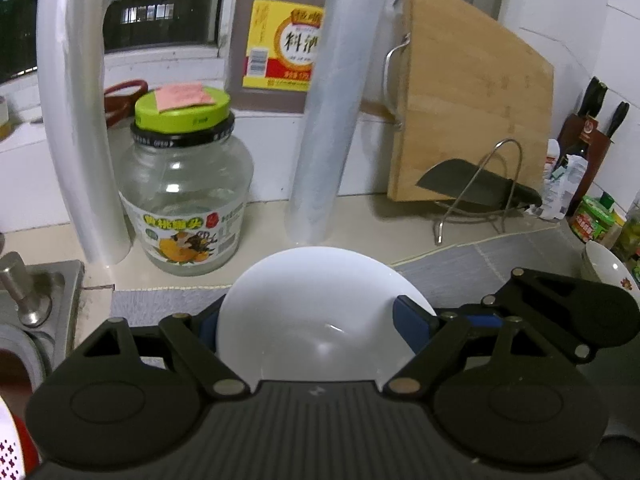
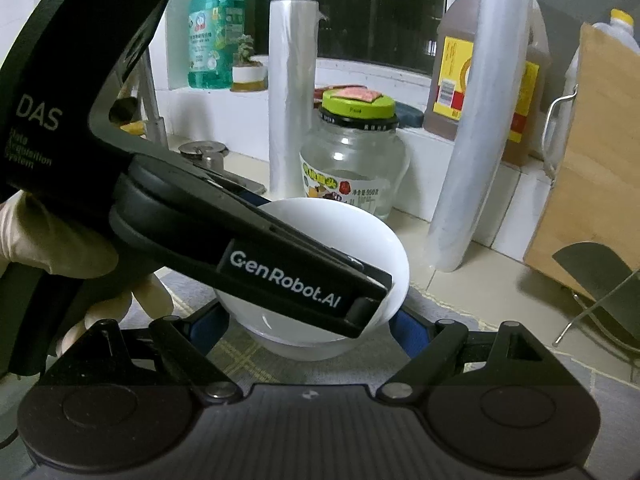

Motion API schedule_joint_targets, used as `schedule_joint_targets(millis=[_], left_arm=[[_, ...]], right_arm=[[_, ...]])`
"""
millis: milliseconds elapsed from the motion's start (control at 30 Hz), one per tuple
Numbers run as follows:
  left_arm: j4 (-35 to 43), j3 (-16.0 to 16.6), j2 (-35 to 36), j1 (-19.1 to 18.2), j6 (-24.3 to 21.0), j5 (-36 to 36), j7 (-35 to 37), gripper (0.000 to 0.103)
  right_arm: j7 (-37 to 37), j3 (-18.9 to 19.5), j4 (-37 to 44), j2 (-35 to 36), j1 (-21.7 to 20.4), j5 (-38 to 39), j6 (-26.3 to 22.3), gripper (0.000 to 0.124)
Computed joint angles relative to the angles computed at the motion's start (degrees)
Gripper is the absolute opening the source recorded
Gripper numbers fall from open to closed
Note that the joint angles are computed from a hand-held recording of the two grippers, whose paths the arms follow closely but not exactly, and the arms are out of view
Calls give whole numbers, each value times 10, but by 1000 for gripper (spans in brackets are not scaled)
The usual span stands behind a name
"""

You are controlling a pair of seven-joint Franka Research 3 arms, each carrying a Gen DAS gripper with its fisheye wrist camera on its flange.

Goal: Organize plates and bowls
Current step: 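Lift the bowl with the left gripper and carry it toward the bowl stack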

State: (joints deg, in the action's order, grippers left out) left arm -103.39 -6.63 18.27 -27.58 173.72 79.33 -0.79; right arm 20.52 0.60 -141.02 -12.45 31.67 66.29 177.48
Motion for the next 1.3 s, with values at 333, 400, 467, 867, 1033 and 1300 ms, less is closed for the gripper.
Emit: schedule_joint_targets(millis=[333,400,467,867,1033,1300], left_arm=[[-10,-25,-27,-14,-41,22,-24,84],[-8,-32,-29,-18,-51,25,-24,84],[-5,-38,-28,-23,-61,21,-18,84],[29,-51,-7,-63,-86,7,3,84],[49,-50,6,-81,-88,1,15,84],[91,-43,36,-109,-78,-22,51,84]], right_arm=[[44,-15,-62,-80,11,-56,4,90],[61,-22,-78,-100,11,-78,2,90],[81,-26,-92,-117,9,-101,1,90],[188,-29,-176,-221,-45,-233,-23,90],[229,-27,-206,-264,-72,-281,-36,90],[274,-44,-242,-325,-108,-352,-58,90]])
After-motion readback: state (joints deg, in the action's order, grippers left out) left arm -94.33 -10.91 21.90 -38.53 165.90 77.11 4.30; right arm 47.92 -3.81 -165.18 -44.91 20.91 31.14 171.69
